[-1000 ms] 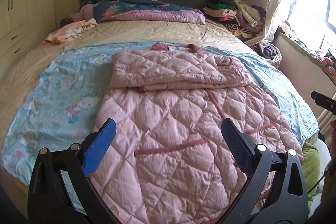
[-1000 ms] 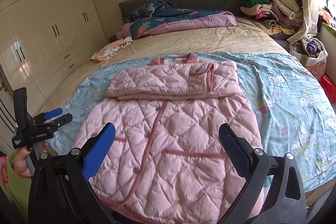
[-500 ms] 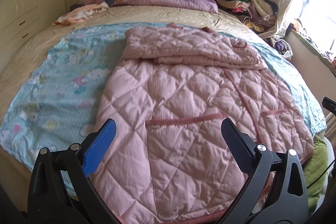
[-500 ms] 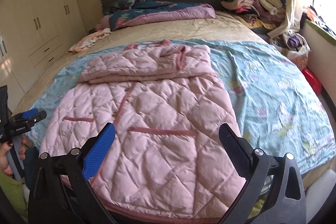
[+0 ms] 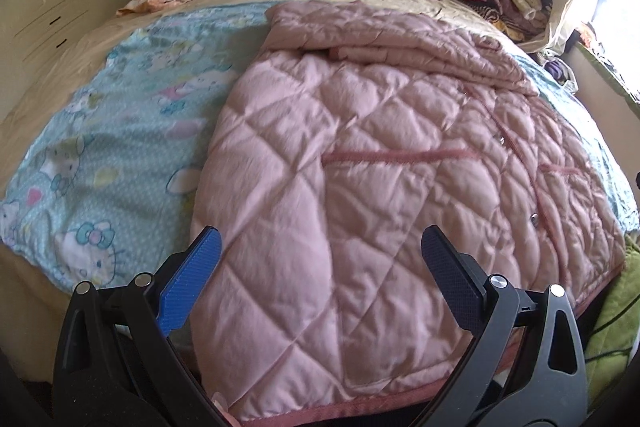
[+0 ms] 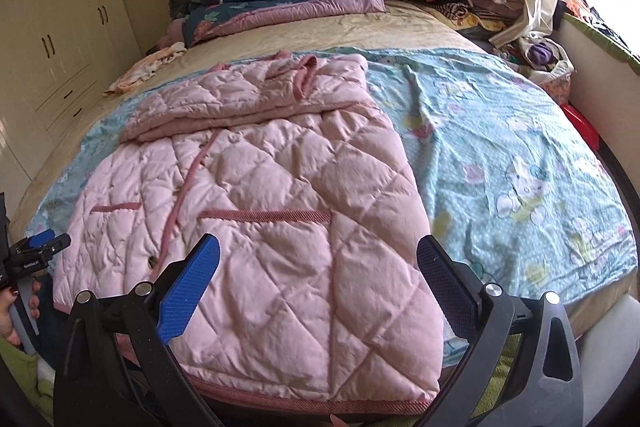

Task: Fold large clothes
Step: 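Lower both tools to the ribbed hem of the coat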

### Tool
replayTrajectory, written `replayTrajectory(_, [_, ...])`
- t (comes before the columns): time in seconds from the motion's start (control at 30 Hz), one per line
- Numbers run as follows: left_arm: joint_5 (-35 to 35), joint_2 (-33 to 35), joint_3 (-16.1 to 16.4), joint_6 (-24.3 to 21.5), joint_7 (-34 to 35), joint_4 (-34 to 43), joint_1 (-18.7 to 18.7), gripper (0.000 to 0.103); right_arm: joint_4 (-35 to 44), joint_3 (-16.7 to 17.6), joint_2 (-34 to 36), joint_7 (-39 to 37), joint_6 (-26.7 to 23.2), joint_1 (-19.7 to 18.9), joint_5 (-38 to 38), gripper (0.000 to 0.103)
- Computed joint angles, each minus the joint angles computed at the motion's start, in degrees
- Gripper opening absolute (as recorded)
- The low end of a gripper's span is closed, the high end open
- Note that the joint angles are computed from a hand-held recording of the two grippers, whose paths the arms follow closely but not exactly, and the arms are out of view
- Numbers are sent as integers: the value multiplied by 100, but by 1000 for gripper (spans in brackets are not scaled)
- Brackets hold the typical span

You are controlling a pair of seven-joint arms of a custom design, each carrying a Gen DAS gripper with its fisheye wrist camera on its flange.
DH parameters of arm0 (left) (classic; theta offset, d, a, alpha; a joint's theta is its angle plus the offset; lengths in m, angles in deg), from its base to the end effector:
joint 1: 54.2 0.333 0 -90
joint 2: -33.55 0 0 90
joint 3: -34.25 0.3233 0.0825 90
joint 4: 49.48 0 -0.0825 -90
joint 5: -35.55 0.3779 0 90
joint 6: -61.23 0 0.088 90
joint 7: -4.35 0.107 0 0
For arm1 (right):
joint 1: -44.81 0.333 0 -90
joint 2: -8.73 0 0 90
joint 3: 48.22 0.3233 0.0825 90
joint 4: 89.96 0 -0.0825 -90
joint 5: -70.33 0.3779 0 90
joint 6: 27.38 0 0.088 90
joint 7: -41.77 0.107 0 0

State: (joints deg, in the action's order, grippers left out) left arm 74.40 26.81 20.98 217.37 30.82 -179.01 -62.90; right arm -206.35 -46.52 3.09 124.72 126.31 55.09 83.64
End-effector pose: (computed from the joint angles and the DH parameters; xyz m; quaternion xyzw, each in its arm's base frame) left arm 0.4860 -0.2246 0.4782 -0.7167 0.6031 -0.2564 0.2384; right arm 0.5589 0.1119 0.5869 -0.7078 0.5997 -0.1836 0.3251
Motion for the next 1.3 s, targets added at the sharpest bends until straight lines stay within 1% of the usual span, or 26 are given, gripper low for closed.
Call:
replayTrajectory(0.1, [-127, -83, 34, -2, 68, -162, -5, 94, -73, -12, -21, 44, -32, -29, -54, 98])
replayTrajectory(0.17, [-278, -158, 72, 94, 200, -297, -5, 94, -112, -21, -27, 69, -55, -49, -84, 98])
replayTrajectory(0.33, [-531, -408, 114, 273, 269, -684, 91, 94, -209, -30, -46, 191, -74, -103, -208, 98])
replayTrajectory(0.47, [-841, -586, 164, 506, 375, -992, 142, 94, -291, -44, -75, 197, -84, -121, -195, 98])
replayTrajectory(0.57, [-1243, -711, 259, 717, 617, -1247, 104, 92, -326, -51, -91, 191, -123, -135, -193, 98])
replayTrajectory(0.63, [-1581, -741, 336, 814, 849, -1348, 22, 84, -360, -56, -110, 190, -141, -145, -191, 98])
replayTrajectory(0.7, [-2041, -743, 479, 948, 1200, -1457, -137, 80, -398, -68, -132, 145, -167, -150, -158, 98])
replayTrajectory(0.8, [-2477, -722, 520, 1061, 1511, -1549, -230, 79, -465, -77, -173, 126, -236, -176, -174, 98])
replayTrajectory(0.97, [-2662, -618, 404, 1043, 1762, -1479, -212, 79, -587, -107, -238, 168, -470, -247, -207, 98])
replayTrajectory(1.07, [-2525, -501, 275, 917, 1727, -1345, -107, 80, -648, -145, -263, 149, -656, -284, -147, 98])
replayTrajectory(1.2, [-2485, -423, 240, 885, 1698, -1280, -82, 83, -658, -171, -223, 188, -916, -341, -139, 98])
replayTrajectory(1.3, [-2496, -412, 244, 865, 1714, -1265, -93, 83, -588, -188, -139, 146, -1211, -346, -69, 98])
